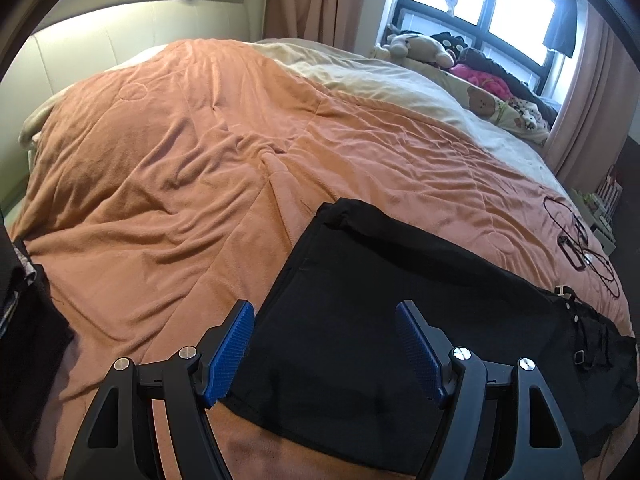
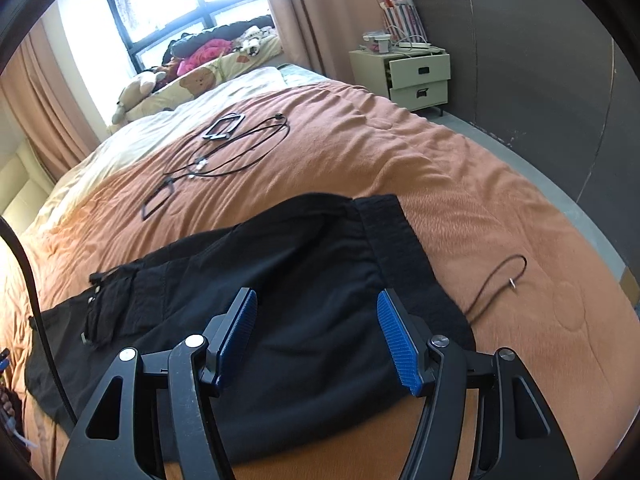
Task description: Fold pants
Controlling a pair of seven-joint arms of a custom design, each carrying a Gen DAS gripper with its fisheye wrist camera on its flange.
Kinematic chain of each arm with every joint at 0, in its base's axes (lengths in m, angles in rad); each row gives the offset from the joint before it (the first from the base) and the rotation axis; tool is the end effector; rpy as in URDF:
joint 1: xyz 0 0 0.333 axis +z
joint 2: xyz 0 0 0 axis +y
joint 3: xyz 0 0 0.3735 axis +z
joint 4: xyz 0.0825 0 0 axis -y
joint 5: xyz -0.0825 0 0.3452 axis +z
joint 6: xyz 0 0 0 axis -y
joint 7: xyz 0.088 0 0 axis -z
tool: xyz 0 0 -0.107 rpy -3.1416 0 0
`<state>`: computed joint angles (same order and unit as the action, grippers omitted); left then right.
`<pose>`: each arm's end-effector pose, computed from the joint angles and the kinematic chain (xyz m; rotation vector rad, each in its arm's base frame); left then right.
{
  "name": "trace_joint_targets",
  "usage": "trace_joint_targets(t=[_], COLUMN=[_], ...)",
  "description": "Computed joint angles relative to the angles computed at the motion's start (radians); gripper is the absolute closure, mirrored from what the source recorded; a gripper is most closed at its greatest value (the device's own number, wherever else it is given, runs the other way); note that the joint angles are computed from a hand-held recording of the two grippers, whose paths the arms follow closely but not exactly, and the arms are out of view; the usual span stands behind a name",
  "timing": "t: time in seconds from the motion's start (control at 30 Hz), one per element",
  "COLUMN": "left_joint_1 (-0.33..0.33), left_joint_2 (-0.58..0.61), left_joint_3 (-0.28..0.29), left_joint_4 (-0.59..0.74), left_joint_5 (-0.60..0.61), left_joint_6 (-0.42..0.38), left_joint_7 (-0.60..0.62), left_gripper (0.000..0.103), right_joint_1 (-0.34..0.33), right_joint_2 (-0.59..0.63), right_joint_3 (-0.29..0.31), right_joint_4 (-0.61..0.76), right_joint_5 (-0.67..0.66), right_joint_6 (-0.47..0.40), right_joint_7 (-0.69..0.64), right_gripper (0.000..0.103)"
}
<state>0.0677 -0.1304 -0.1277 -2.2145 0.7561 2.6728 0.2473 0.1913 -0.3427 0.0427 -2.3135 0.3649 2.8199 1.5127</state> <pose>0.5009 -0.0542 0.5682 -2.2344 1.0726 -0.6444 0.4309 0.0880 0.6465 -1.6330 1.6313 -0.4372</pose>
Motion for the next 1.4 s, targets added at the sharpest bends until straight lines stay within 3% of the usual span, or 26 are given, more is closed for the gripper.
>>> trace_joint_targets(t=[0.2,0.33,0.5,0.63,0.93,1.17,1.33,1.4], left_joint_1=[-0.015,-0.022,-0.015,-0.029,0.001,0.048,0.118,0.154], left_joint_2=[-0.065,-0.103,-0.119,-0.117,-0.072,-0.011,-0.006,-0.016], left_joint_3=[-0.009,-0.006,-0.013,0.015,-0.004,-0.027,-0.064,-0.080], left_joint_4=[-0.077,-0.148,-0.207,-0.264,-0.308,-0.288,-0.273,-0.271], left_joint_5=[-0.060,-0.135,-0.188,-0.311,-0.360,-0.287,-0.053,0.079], left_joint_6=[-0.002,0.063,0.122,0.194,0.257,0.300,0.309,0.334], left_joint_7=[0.013,0.006,0.004,0.028,0.013,-0.073,-0.280,-0.407], left_gripper=[0.028,0.029,0.040,0.053,0.053,0.053,0.054,0.060], right_joint_1=[0.014,0.035,0.037,0.035,0.037,0.059,0.073,0.077], right_joint_2=[-0.073,-0.116,-0.138,-0.150,-0.139,-0.108,-0.084,-0.076], right_joint_3=[-0.020,-0.049,-0.062,-0.054,-0.056,-0.062,-0.059,-0.059], right_joint_4=[-0.061,-0.093,-0.119,-0.138,-0.157,-0.161,-0.165,-0.168], right_joint_5=[0.024,0.067,0.109,0.130,0.169,0.221,0.259,0.271], right_joint_6=[-0.035,-0.061,-0.087,-0.091,-0.100,-0.088,-0.068,-0.059], right_joint_7=[-0.036,-0.080,-0.110,-0.123,-0.131,-0.141,-0.152,-0.155], right_gripper=[0.042,0.042,0.042,0.042,0.042,0.042,0.042,0.042])
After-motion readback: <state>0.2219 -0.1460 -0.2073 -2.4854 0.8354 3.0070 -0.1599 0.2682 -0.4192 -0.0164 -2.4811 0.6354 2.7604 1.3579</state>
